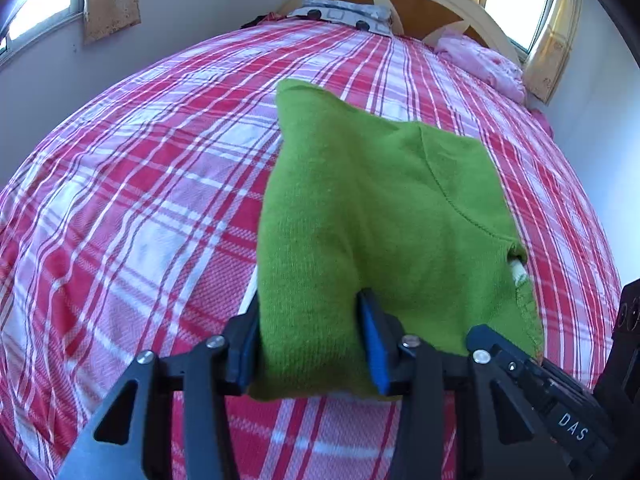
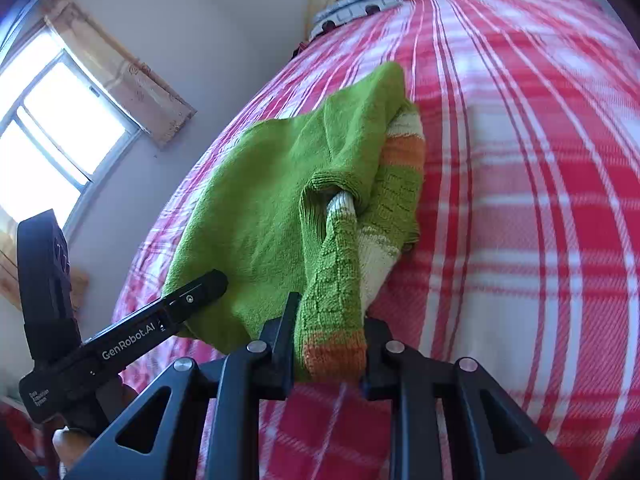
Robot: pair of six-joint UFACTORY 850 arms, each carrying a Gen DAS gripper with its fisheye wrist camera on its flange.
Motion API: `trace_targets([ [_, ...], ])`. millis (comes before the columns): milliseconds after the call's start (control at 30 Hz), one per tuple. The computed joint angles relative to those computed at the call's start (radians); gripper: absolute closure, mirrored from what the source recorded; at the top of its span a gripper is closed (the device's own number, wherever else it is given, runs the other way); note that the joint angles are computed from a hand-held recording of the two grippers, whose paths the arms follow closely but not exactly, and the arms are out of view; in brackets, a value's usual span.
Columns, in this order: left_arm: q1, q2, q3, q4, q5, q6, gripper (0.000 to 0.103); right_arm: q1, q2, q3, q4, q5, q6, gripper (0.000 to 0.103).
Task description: Fold small clothes
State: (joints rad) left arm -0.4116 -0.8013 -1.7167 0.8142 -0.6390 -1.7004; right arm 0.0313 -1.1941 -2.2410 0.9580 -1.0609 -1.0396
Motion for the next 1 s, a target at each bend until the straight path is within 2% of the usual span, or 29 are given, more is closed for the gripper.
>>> trace_targets([
  [133,-0.006,-0.015,0.004,0.033,-0.017,-0.033,0.054,-0.004,0.03,0.07,-0.006,0.053,-0.049,0.079],
  [267,-0.028,-0.039,-0.025,0.078,-0.103,-0.029,0.044,-0.012,0.04,0.103,0.024,0.063,-0.083,0.078],
  [367,-0.044,-0.025,-0.004,0.116,-0.125,-0.058,0.04,-0.018,0.093,0.181,0.034,0.095,-0.123,0.073],
  [433,-0.062,-0.023,0.002,0.15,-0.168,-0.072,0.031,-0.028,0.148,0.264,0.061,0.139,-0.169,0.072],
  [533,-0.087,-0.016,0.019,0.19,-0.204,-0.1,0.028,-0.04,0.23,0.383,0.108,0.235,-0.233,0.071],
  [667,-0.105,0.003,0.047,0.186,-0.171,-0.126,0.028,-0.054,0.352,0.564,0.257,0.375,-0.432,0.07],
  [733,-0.119,0.007,0.053,0.187,-0.182,-0.132,0.028,-0.058,0.395,0.624,0.335,0.41,-0.532,0.064],
  [767,-0.126,0.006,0.052,0.188,-0.192,-0.135,0.028,-0.061,0.422,0.662,0.394,0.425,-0.605,0.058],
  [800,-0.134,0.009,0.057,0.194,-0.199,-0.143,0.028,-0.065,0.448,0.701,0.461,0.434,-0.686,0.053],
  [867,-0.149,0.02,0.071,0.207,-0.202,-0.164,0.024,-0.071,0.491,0.762,0.586,0.437,-0.829,0.051],
  [933,-0.168,0.035,0.09,0.232,-0.22,-0.209,0.011,-0.084,0.538,0.828,0.697,0.412,-0.964,0.048],
  [1000,-0.187,0.055,0.114,0.274,-0.239,-0.27,0.005,-0.095,0.571,0.873,0.767,0.39,-1.044,0.038],
])
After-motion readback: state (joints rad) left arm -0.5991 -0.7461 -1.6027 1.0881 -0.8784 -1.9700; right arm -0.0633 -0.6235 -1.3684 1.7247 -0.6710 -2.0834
